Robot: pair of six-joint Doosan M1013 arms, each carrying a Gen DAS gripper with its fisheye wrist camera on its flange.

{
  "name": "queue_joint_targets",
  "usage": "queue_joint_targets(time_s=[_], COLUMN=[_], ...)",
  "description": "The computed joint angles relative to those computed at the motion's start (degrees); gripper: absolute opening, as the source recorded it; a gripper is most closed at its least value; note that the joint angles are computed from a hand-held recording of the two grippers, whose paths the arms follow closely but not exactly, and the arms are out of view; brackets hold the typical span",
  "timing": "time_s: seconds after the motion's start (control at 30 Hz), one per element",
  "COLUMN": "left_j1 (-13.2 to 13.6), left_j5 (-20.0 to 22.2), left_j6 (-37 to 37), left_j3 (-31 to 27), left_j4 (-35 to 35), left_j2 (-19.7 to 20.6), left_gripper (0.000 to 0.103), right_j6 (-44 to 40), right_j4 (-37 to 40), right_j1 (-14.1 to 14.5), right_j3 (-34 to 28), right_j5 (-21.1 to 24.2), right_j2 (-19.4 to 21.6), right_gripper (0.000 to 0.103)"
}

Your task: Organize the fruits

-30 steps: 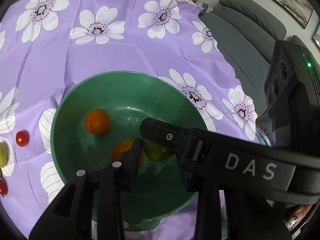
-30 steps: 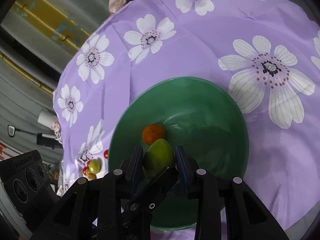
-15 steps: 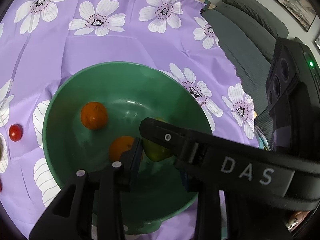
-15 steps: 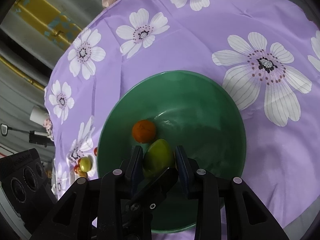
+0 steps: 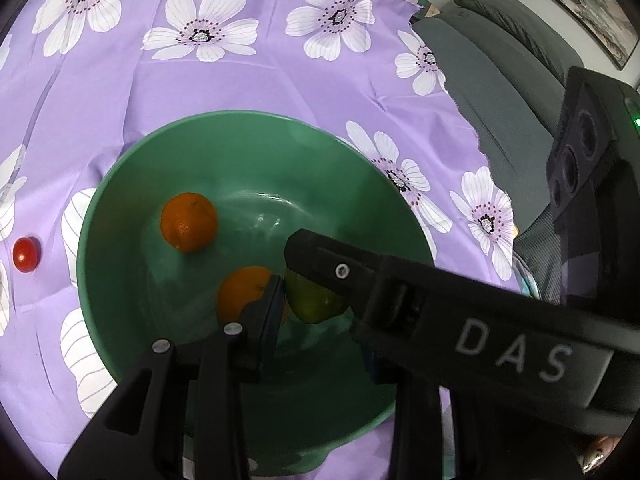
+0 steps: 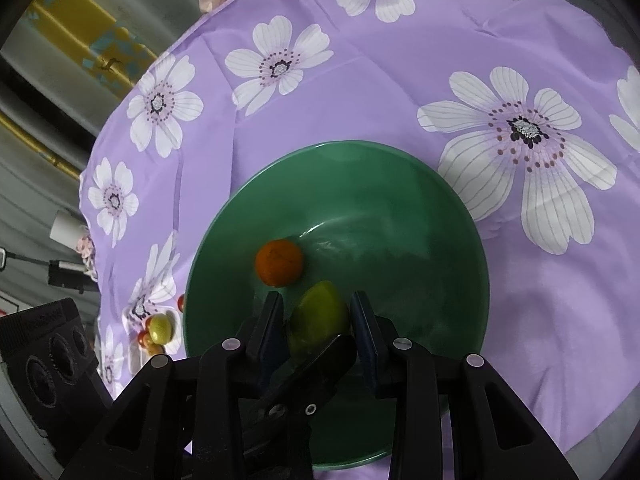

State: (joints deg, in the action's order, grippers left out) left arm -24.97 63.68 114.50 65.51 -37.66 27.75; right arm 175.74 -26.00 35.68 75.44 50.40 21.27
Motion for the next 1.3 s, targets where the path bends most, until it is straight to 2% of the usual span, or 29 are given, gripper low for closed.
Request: queue_joint_targets(time_s=[0.1, 0.27, 0.33, 0.57, 0.6, 0.63, 0.7, 0.73, 0.8, 0.9, 1.13, 1.17, 1.23, 1.3], left_j1=[-0.03, 0.37, 0.75, 4.62, 5.59, 5.99, 6.65, 6.89, 7.72, 9.51, 11.24, 11.38, 11.69, 12.27], left_j5=[-0.27, -1.95, -3.67, -10.56, -11.86, -12.76, -16.28, -17.57, -17.85, -17.87, -18.15, -18.11, -18.55, -18.05], left_j6=[-0.28, -0.02, 0.66, 1.38, 1.1, 0.57, -3.13, -5.8, -7.88, -10.28, -18.95, -19.22, -20.93, -20.78], left_j3=[-0.01, 0.82, 1.88, 6.6, 7.36, 7.8, 9.0, 9.4, 9.69, 10.36, 10.55, 10.55, 10.81, 10.54], left_j4=[0.56, 0.54, 0.98, 0.55, 0.69, 1.31, 5.87, 9.24, 11.75, 11.9, 17.03, 17.47, 18.83, 17.99], left_j2=[-0.1, -0.91, -1.92, -6.02, -6.73, -7.17, -8.27, -8.61, -8.66, -8.39, -7.71, -7.74, -7.9, -7.76], left_gripper=[0.036, 0.045, 0.053, 0.06, 0.062, 0.066, 0.07, 0.07, 0.07, 0.07, 0.07, 0.07, 0.07, 0.07], right_j6=[-0.06, 0.03, 0.56, 2.12, 1.6, 0.96, -0.63, -1.59, -3.67, -6.46, -10.03, -10.44, -11.12, -12.29], right_j4=[0.01, -0.19, -1.23, -8.03, -8.77, -9.1, -9.15, -8.75, -7.94, -8.1, -9.54, -9.9, -10.87, -10.82], right_j1=[-0.01, 0.02, 0.29, 2.13, 2.43, 2.61, 2.87, 2.98, 3.18, 3.75, 4.91, 5.09, 5.5, 5.69], right_j3=[-0.17, -0.43, -0.58, -2.88, -3.5, -4.18, -5.59, -6.53, -8.31, -10.33, -13.08, -13.54, -14.15, -14.51], right_j5=[0.35, 0.83, 1.02, 3.32, 3.53, 3.85, 4.82, 5.62, 7.24, 8.49, 7.36, 7.48, 7.12, 5.61], right_j2=[0.11, 0.24, 0.26, 1.48, 1.9, 2.33, 3.32, 3.98, 5.2, 6.61, 8.74, 9.11, 9.68, 10.06], right_gripper=[0.036, 0.037, 0.037, 0.038, 0.04, 0.047, 0.053, 0.053, 0.053, 0.053, 0.055, 0.057, 0.069, 0.07])
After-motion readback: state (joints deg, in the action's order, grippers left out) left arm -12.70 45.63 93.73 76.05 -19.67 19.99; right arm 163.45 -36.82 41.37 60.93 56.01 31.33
